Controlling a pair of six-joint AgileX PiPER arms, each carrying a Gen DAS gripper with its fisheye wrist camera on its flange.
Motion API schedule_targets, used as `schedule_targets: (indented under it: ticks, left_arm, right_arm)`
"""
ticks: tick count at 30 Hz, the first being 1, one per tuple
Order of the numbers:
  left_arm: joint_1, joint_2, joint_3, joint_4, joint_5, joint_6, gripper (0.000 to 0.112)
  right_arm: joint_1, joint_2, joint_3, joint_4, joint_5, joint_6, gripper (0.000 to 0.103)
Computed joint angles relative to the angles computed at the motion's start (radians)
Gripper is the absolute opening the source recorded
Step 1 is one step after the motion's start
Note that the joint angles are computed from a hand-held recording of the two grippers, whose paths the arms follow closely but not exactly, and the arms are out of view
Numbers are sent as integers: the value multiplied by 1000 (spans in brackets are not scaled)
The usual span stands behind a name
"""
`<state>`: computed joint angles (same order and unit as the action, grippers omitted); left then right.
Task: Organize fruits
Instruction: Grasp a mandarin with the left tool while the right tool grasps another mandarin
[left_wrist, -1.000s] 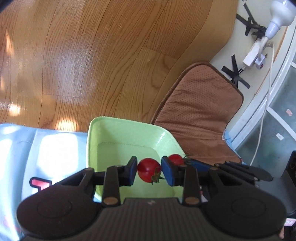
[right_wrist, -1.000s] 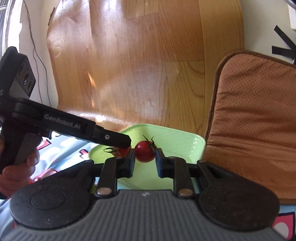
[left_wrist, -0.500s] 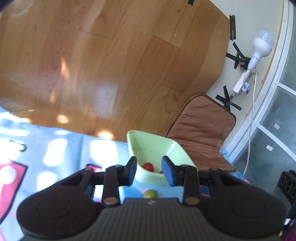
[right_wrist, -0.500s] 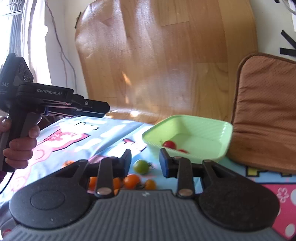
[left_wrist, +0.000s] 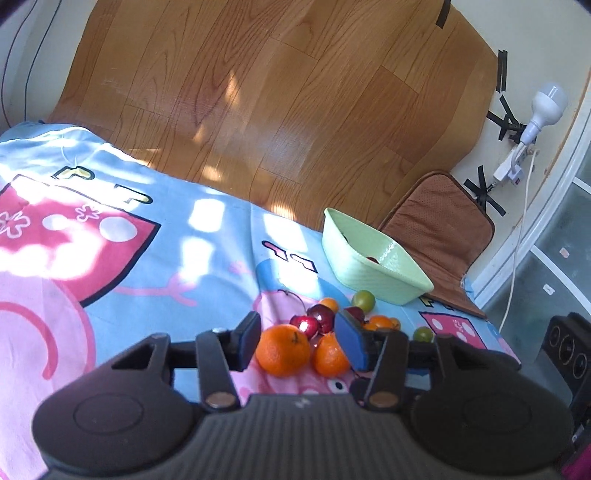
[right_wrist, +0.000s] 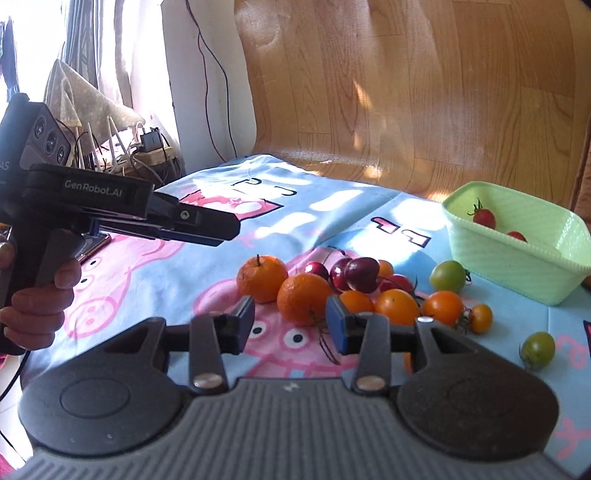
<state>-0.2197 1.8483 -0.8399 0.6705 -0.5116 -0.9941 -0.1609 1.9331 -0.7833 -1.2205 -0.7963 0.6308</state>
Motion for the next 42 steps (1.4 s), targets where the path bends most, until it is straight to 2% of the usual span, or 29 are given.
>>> schedule_targets:
  ticks: [2,9,10,11,12,16,23,27,31,35,38,42]
  left_arm:
    - [-5,14,-5,-3,-13,16,58]
    - [-10,105,-78,39,-1,-58,58]
    - [-14,113,-84,29,8,-49,55]
    - [-16,124,-95,37,24,-61,49]
    - [-16,133,-105,59,37,-88,43]
    - [-20,118,-66,80,5,-105,41]
    - [-123,60,68,1,-69,-43,41]
    - [-241,55,77,-65,-49,6,41]
    - [-320,63,49,-18,-40,-40,41]
    - [-412,55,33,-128,25,75,41]
    - [-439,54,24,-171,65,108,41]
    - [-442,46,23,-182,81,105,42]
  right_arm:
    - [28,8,-11,46,30,-53,53]
    - [108,35,-36,192,93,-225,53]
    - [116,40,-33,223,97,-263,50]
    - [124,42,-30,253,105,-295,40]
    - [128,41,-28,269,116,-309,40]
    - [92,6,25,232,85,-256,39]
    - [-81,-113,289,234,-85,-383,39]
    - [-227,-145,419,244,-152,-487,40]
    - [-408,-151,478,149,-181,-476,40]
    - [-561,-136,497,42,-207,-454,40]
    - [-609,-119,500,2,-221,-444,41]
    - [-590,-91,501,31,-209,-466,41]
